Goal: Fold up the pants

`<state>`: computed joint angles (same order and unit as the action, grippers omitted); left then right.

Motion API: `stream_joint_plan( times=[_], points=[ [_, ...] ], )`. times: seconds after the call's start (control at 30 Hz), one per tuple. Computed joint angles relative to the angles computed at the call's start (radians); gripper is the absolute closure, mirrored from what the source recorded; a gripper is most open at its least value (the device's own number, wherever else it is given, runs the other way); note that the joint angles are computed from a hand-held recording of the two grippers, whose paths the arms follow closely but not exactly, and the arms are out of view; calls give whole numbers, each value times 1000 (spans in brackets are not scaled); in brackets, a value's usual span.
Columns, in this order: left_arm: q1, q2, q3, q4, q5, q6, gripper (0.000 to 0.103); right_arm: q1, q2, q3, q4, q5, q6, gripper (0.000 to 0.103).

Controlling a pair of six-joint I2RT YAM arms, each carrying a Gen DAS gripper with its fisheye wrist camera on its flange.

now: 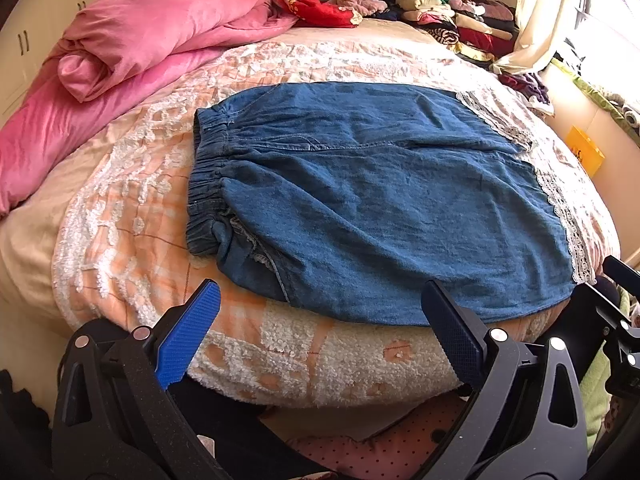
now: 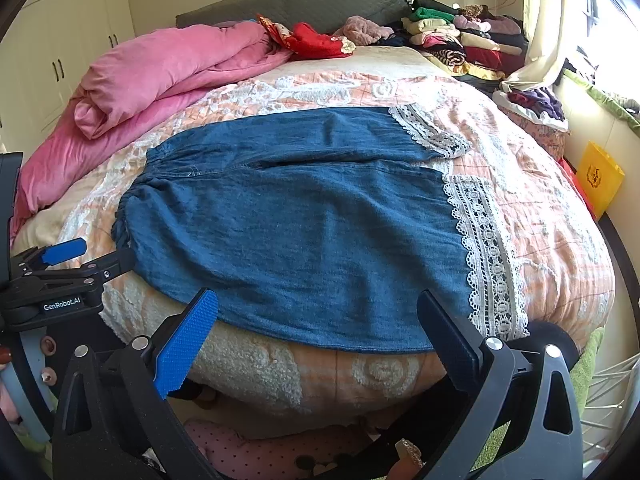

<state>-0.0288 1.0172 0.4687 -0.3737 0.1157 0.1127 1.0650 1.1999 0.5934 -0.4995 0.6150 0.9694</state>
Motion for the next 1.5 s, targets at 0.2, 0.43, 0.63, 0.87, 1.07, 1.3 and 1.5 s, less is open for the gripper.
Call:
stream_joint_plan(
  times=[0.2,0.43,0.63,0.87,1.07,1.3,1.5],
  points=[
    [7,-2,-2,4,2,1,9,-2,-1,-2,6,-3,-4,4],
    [12,7,-2,19,5,4,9,-7,8,8,12,-5,-18,4],
    [13,31,13,32,-2,-4,9,-25,18,23,23,-6,-51,4],
    [21,86,48,53,-8,1,9,-88,27,39,72,-40,-129,4],
    [43,161,104,80,-4,7,9,-197,27,50,150,-140,-242,4],
    [64,272,175,105,-1,6,9,-313,102,137,203,-229,-388,4],
    [97,367,258,108,7,3,9,-409,200,254,239,-311,-494,4]
  ],
)
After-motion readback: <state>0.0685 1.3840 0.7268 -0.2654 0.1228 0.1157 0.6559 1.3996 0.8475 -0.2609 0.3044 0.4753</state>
